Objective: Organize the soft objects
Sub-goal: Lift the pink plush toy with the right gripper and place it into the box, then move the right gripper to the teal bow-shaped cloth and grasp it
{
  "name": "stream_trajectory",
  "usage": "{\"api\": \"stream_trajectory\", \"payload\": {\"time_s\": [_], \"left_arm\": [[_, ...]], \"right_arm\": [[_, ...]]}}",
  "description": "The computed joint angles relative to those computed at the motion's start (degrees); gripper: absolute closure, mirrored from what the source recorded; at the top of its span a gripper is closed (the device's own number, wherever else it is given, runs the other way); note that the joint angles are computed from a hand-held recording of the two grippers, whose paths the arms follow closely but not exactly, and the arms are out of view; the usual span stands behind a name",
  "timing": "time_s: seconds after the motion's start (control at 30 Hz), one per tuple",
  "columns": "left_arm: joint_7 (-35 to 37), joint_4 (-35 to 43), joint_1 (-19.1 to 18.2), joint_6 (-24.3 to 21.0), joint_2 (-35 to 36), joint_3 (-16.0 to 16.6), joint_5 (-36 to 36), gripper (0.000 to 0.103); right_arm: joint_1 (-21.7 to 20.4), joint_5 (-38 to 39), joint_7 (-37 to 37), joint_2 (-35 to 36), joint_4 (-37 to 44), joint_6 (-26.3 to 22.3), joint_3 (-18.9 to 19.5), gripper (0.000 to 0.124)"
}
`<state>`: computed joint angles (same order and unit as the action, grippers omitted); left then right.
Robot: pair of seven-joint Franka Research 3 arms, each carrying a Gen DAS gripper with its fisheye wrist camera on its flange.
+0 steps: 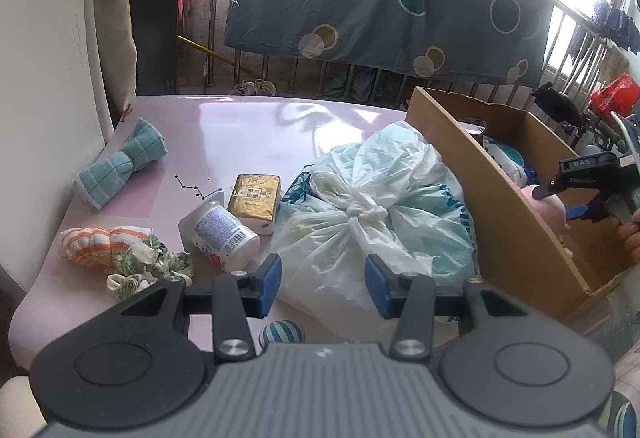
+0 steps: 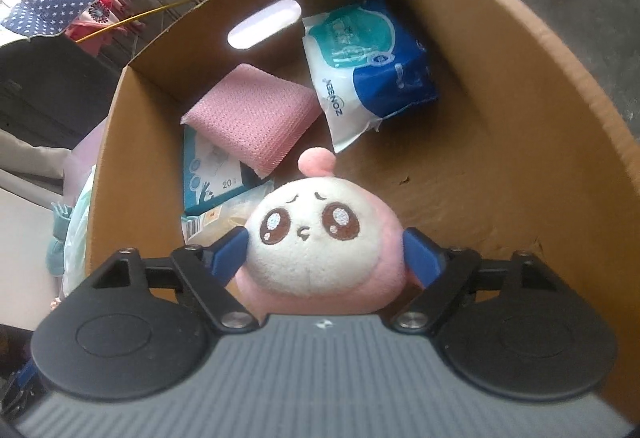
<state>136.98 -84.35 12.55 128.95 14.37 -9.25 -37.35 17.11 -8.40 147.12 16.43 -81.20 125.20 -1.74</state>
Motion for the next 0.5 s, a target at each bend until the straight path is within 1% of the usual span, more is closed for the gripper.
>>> {"api": "stream_trajectory", "payload": {"time_s": [0.13,0.2,0.27,0.33,0.37,0.4,0.5], "left_arm": [[0.3,-0.6,-0.1,0.5,-0.3,0.0,0.2,0.056],[0.1,-0.7,-0.2,0.8,-0.3,0.1,0.6,0.056],[-0.1,-0.7,-0.3,1.1,-0.3,0.2,0.8,0.056],[-0.2,-1.0,-0.3,1.7,-0.5,0.2,1.0,0.056],[-0.1,-1.1,-0.3,2.1,-0.5,0.3,1.1,0.056],[0.0,-1.3,-0.3,2.5,-0.6,0.3,1.3,0.056],[0.6,-1.8,-0.2,4.1,-0.8,0.4,1.4,0.055]], "right_arm": [[1.6,-6.1,-1.2,1.1,2.7,0.0,-0.7,0.044],[2.0,-7.5,-2.2,2.1,4.1,0.4,-0.9,0.044],[2.2,-7.9,-3.9,4.2,7.0,-1.6,-1.0,0.042],[2.0,-6.4,-6.5,6.6,10.3,-4.9,-0.8,0.040],[2.0,-5.8,-7.2,7.8,12.2,-7.1,-0.9,0.039],[2.3,-5.7,-6.9,8.3,12.8,-8.3,-1.3,0.038],[2.8,-5.7,-4.9,6.7,10.5,-6.5,-1.8,0.037]]}}
